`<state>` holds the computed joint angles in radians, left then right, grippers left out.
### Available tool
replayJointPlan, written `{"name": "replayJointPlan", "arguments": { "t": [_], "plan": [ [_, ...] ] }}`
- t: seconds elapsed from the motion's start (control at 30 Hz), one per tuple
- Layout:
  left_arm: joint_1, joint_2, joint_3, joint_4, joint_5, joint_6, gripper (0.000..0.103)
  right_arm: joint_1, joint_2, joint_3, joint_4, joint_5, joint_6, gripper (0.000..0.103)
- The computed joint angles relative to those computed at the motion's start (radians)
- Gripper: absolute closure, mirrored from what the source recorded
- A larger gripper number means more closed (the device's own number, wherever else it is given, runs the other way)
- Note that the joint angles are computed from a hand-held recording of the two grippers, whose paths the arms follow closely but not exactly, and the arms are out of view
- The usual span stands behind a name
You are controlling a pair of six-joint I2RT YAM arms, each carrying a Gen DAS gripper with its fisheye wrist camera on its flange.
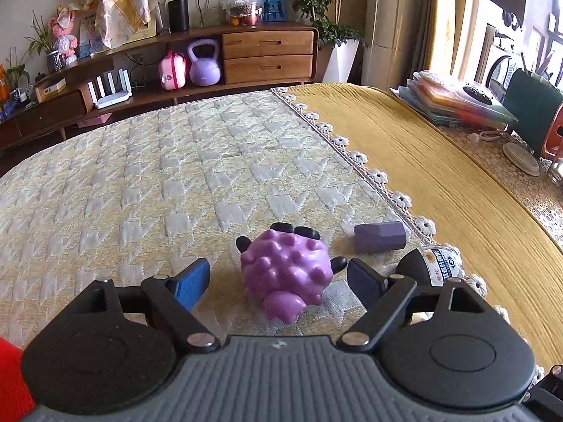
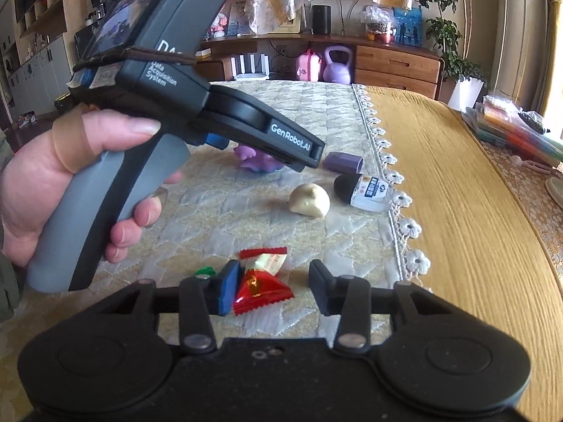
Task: Organize rigid objects
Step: 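Grasp purple spiky ball with left tool while right tool grasps red candy wrapper, then carry purple ball into red box with left tool while right tool carries wrapper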
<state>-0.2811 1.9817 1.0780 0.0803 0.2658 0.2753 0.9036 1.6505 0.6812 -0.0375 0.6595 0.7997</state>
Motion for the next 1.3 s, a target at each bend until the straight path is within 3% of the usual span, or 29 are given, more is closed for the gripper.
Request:
{"name": "replayJointPlan", "arguments": {
  "t": [0.07, 0.17, 0.67, 1.07, 1.3],
  "plan": [
    [-0.002, 0.0, -0.003, 0.002, 0.014, 0.009, 0.042, 0.0, 0.001, 0.001, -0.002, 0.006, 0.0, 0.068],
    [-0.006, 0.003, -0.015, 0.024, 0.002, 0.014, 0.05, 0.001, 0.002, 0.002, -0.009, 0.015, 0.008, 0.072],
    [0.055, -0.121, -0.089, -0.022, 0.058, 0.032, 0.05, 0.062, -0.011, 0.08, -0.183, 0.073, 0.105, 0.074],
    [0.208, -0.362, -0.145, -0.26, 0.16, 0.095, 0.05, 0.188, -0.051, 0.208, -0.421, 0.15, 0.25, 0.074],
    [0.354, -0.474, -0.149, -0.428, 0.236, 0.205, 0.05, 0.26, -0.033, 0.323, -0.525, 0.181, 0.297, 0.074]
  ]
}}
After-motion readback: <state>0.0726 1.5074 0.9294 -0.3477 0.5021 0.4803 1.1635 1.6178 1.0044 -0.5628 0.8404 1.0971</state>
